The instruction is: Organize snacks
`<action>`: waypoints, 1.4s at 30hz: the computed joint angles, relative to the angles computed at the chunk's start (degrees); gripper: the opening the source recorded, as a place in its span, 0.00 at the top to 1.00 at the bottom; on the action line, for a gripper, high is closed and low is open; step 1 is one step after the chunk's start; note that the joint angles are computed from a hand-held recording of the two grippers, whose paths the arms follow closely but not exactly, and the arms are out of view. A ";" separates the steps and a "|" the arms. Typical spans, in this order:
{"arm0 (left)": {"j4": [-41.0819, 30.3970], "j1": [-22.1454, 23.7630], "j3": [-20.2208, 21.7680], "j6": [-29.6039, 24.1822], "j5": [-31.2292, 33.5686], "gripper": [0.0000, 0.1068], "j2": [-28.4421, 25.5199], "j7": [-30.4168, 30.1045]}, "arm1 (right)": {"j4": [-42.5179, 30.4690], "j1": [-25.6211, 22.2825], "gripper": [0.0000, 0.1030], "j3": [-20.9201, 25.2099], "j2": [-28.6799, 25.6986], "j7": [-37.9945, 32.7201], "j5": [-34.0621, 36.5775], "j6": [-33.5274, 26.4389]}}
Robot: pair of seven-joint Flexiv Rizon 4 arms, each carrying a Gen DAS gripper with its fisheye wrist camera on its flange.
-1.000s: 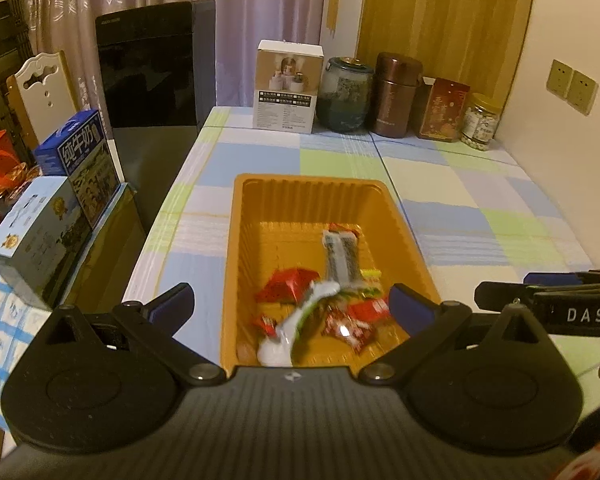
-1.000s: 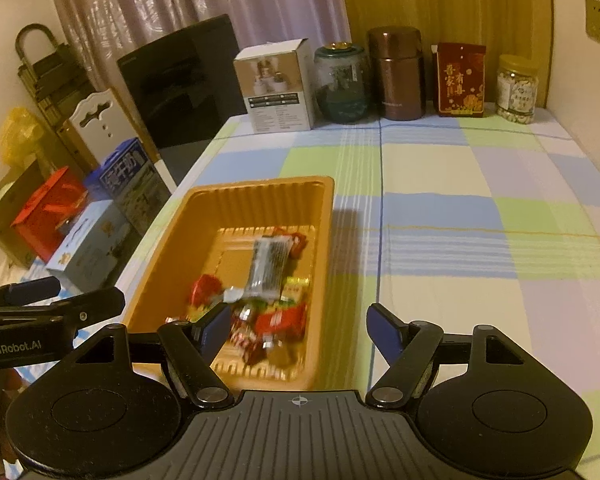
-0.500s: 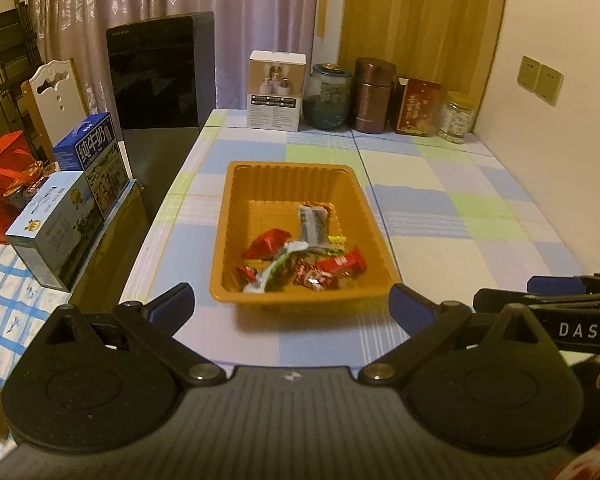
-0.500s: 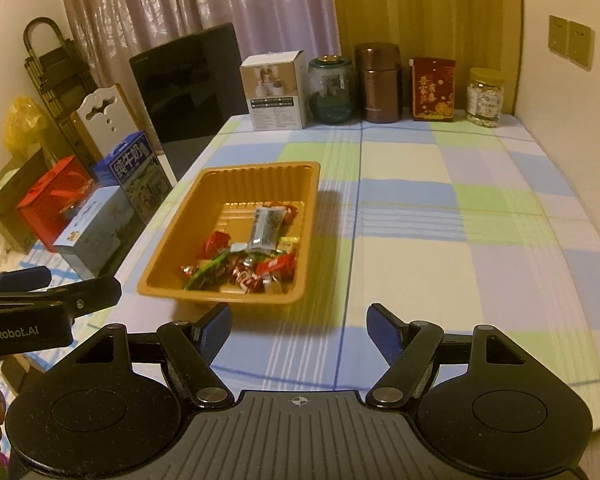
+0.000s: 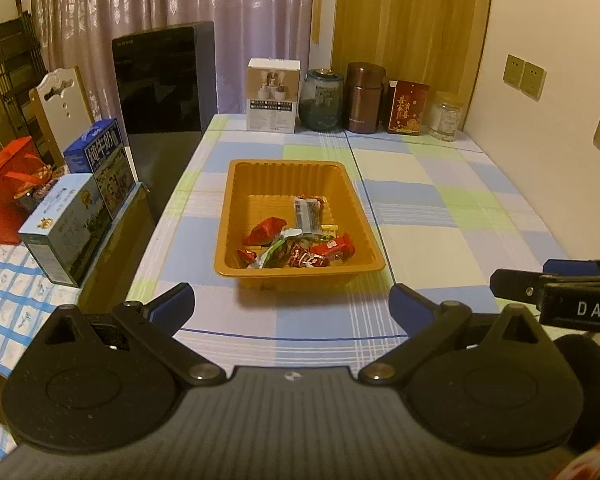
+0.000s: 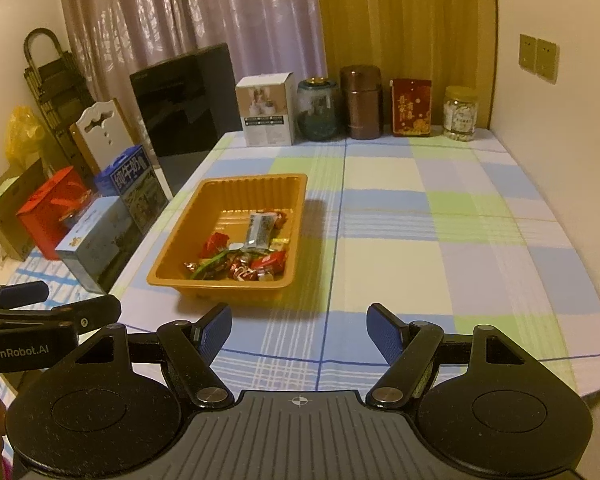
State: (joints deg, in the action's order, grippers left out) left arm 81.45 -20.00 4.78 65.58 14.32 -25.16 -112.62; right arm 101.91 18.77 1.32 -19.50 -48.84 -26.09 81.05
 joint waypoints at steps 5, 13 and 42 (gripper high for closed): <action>1.70 -0.38 0.28 0.67 0.92 0.04 1.72 -0.95 | 1.86 0.99 0.28 -0.84 1.55 1.17 -1.85 0.97; 3.63 -0.65 0.32 1.39 2.63 0.04 3.39 -2.71 | 4.74 2.08 0.28 -2.55 3.51 4.93 -6.84 2.85; 4.61 -1.00 0.41 2.23 6.87 0.04 4.38 -5.66 | 8.88 4.39 0.28 -10.32 4.45 19.78 -23.39 11.47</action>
State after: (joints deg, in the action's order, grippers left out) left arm 86.06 -21.00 5.18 67.81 21.19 -20.77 -118.28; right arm 110.79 23.17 -8.99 -15.05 -29.06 -49.48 92.53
